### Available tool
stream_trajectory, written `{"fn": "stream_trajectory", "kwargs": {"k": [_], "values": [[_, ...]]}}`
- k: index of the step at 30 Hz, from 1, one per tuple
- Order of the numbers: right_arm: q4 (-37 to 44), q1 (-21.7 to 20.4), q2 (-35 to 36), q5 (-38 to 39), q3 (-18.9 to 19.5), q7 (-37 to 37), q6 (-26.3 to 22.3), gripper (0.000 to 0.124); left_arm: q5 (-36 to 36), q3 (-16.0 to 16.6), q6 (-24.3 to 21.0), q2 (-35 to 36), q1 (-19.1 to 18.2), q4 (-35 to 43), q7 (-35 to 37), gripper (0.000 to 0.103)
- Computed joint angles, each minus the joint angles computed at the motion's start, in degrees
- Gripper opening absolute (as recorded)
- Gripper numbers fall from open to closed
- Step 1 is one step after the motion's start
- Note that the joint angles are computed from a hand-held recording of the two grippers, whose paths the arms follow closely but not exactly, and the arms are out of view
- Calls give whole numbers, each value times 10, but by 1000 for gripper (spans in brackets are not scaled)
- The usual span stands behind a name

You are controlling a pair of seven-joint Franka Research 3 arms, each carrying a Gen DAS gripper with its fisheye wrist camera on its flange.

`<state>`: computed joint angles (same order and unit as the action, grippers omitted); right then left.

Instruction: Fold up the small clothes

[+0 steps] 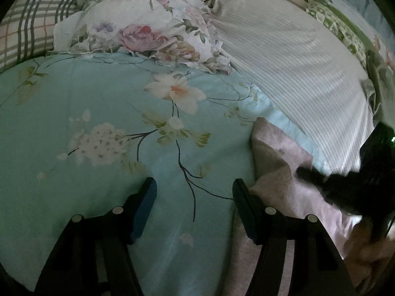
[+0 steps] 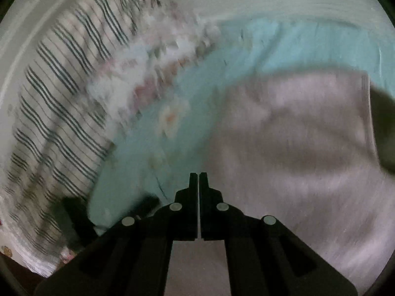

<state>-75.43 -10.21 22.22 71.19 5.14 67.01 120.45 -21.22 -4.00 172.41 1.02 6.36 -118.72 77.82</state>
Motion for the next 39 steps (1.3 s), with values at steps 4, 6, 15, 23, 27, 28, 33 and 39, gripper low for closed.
{"fn": "stream_trajectory", "kwargs": {"k": [4,6,15,23,27,28,33,39], "values": [[55,37,53,-69,5,61,32,1,82,6,-14,-8,-1,-3,-65,65],[56,22,65,-19,29,56,53,1,44,6,-28,-14,-2,-4,-31,66],[-267,-8,-171,109,-18,-15,109,1,-63,2,-179,22,-3,117,148,71],[-469,18,-286,-69,-91,140,243,1,-81,-41,-283,111,6,256,272,67],[-547,14,-313,-163,-127,240,261,1,60,-31,-302,126,-8,255,204,46],[-565,22,-323,-113,-143,208,265,1,61,-35,-297,118,-5,245,208,46],[-621,29,-389,-123,-159,214,291,2,109,-31,-285,59,-12,182,187,56],[-708,36,-519,-145,-177,206,294,55,24,-11,-271,-74,-25,42,222,63]]}}
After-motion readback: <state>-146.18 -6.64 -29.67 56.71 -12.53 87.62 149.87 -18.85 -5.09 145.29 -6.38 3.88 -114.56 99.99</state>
